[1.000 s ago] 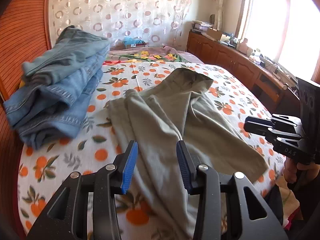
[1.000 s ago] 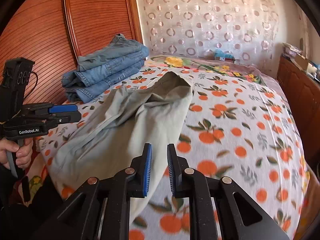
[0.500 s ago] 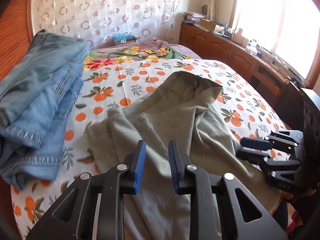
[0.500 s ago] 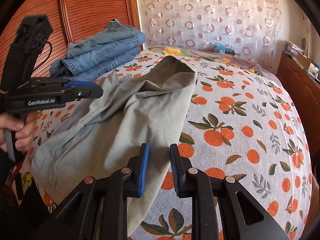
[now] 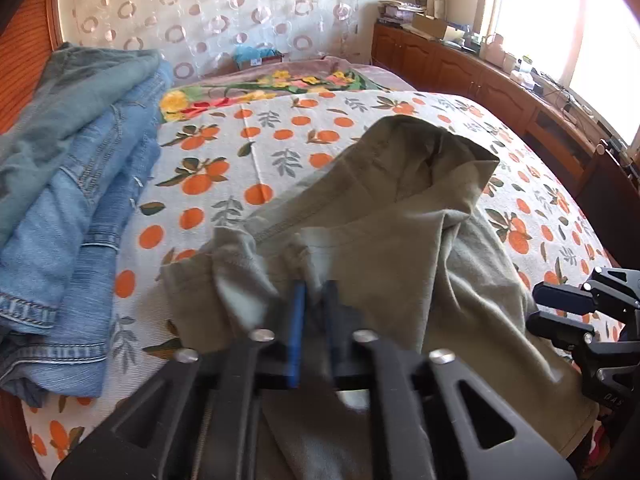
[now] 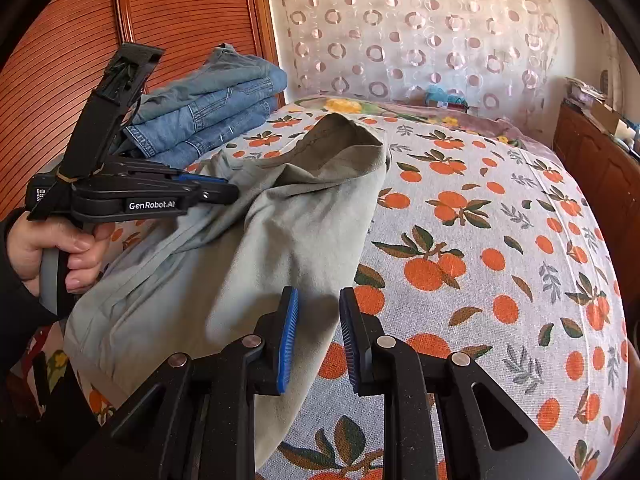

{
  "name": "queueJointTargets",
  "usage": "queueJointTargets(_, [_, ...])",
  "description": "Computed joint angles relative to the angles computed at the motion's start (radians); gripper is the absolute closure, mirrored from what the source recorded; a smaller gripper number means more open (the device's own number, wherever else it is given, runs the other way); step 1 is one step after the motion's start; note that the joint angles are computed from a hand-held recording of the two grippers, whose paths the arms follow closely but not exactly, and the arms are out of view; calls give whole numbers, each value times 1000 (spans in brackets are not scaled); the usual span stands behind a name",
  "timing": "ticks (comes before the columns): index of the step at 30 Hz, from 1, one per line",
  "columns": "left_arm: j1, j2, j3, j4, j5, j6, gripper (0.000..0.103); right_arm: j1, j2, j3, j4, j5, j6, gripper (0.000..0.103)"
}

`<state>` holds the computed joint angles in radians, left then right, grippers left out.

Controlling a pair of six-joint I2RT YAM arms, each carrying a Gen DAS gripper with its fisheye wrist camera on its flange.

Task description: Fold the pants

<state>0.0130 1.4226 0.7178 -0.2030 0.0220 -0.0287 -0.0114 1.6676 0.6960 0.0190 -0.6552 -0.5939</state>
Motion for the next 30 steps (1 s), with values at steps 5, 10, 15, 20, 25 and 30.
queueJointTargets(5, [60,-117,-48,-7,19,-7,97,2,-1,-4,7,4,-1,81])
queueJointTargets(10, [177,-243,-76,-50,69,25,97,6,0,-3,6,12,-2,81])
queueJointTargets(15, [267,-262,-80,-54,89,54,97,8,5,4,-2,15,-4,81])
queueJointTargets(20, [262,-194,-79,-61,81,58,87,10,10,11,-10,20,-5,81])
queueJointTargets(25, [248,-252,-136,-54,89,43,70,8,14,18,-16,18,-1,81])
queueJointTargets(30, [176,-390,-211,-107,60,25,67,-5,11,17,-19,-4,-1,81])
